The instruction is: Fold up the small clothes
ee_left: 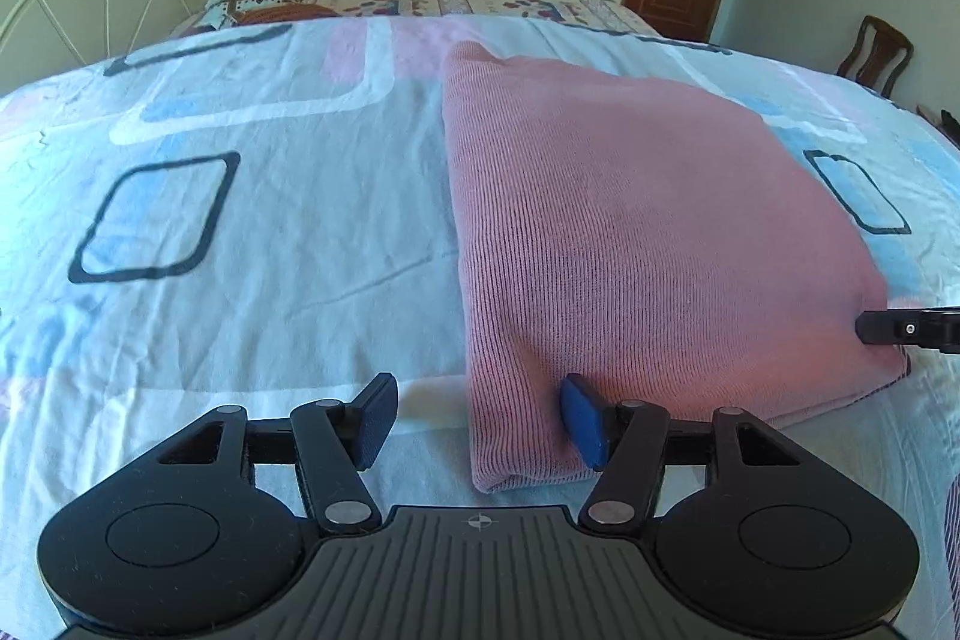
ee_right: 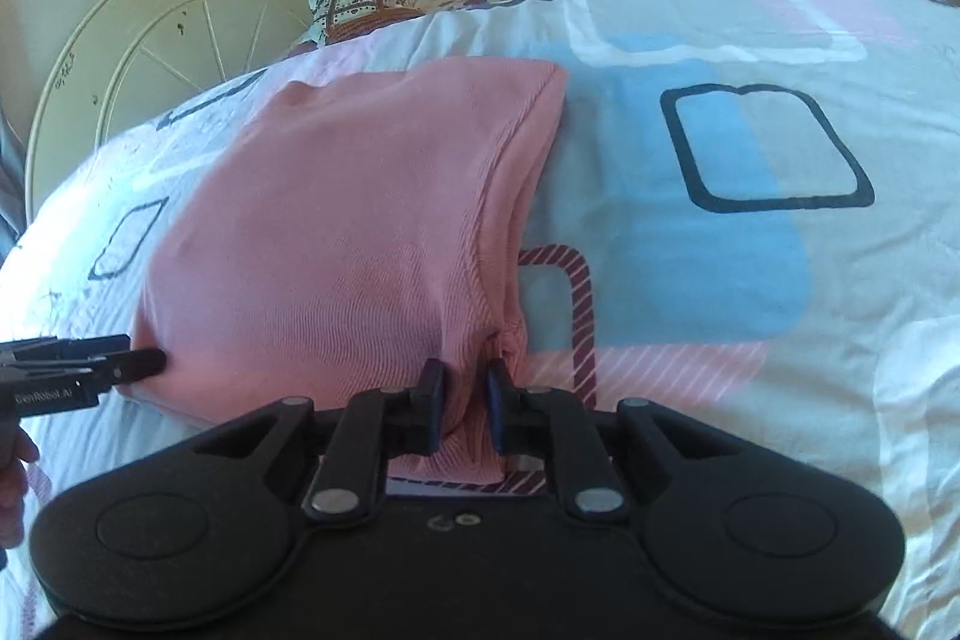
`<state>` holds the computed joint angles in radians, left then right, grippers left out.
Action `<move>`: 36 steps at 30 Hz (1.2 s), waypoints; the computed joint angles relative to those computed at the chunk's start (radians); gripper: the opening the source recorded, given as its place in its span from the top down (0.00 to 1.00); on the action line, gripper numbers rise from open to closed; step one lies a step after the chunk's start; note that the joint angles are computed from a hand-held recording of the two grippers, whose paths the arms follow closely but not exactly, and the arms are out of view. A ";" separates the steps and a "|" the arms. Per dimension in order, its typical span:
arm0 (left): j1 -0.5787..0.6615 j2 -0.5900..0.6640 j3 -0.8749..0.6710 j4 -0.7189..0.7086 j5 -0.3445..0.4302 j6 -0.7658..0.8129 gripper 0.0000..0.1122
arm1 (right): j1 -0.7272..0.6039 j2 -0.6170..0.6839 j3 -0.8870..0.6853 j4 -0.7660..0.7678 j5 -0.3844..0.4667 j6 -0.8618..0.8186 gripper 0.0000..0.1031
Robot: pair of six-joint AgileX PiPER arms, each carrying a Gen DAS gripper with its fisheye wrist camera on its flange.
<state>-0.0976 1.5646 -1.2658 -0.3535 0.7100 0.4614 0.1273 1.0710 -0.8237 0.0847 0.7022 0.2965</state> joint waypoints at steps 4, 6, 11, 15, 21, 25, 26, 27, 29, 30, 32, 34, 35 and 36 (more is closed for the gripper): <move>0.044 -0.006 -0.028 -0.130 0.007 0.076 0.17 | -0.131 -0.092 0.027 0.163 -0.030 -0.178 0.51; 0.064 0.032 -0.082 -0.188 0.031 0.098 0.16 | -0.265 -0.074 0.028 0.363 -0.023 -0.363 0.46; 0.093 0.230 -0.329 -0.285 0.193 0.056 0.17 | -0.493 0.131 -0.037 0.741 0.102 -0.690 0.48; 0.091 0.361 -0.484 -0.261 0.295 -0.020 0.18 | -0.583 0.284 -0.091 0.878 0.215 -0.783 0.42; 0.094 0.464 -0.590 -0.302 0.396 -0.029 0.19 | -0.626 0.439 -0.186 0.955 0.380 -0.845 0.42; 0.090 0.494 -0.627 -0.317 0.406 -0.045 0.20 | -0.588 0.505 -0.246 0.964 0.407 -0.827 0.47; 0.084 0.498 -0.634 -0.309 0.403 -0.053 0.22 | -0.568 0.506 -0.246 0.966 0.379 -0.815 0.53; 0.075 0.502 -0.646 -0.294 0.401 -0.065 0.23 | -0.554 0.501 -0.239 0.970 0.349 -0.799 0.55; 0.067 0.517 -0.685 -0.276 0.419 -0.085 0.30 | -0.544 0.483 -0.216 0.986 0.325 -0.793 0.55; 0.067 0.524 -0.699 -0.280 0.431 -0.088 0.32 | -0.548 0.477 -0.215 0.980 0.328 -0.792 0.56; 0.074 0.538 -0.729 -0.284 0.459 -0.091 0.33 | -0.580 0.469 -0.216 0.965 0.354 -0.796 0.58; 0.082 0.540 -0.731 -0.291 0.469 -0.086 0.33 | -0.619 0.428 -0.207 0.915 0.343 -0.819 0.54; 0.087 0.540 -0.726 -0.299 0.468 -0.081 0.33 | -0.647 0.414 -0.206 0.896 0.356 -0.841 0.49; 0.094 0.538 -0.715 -0.313 0.466 -0.074 0.33 | -0.677 0.421 -0.213 0.893 0.394 -0.852 0.48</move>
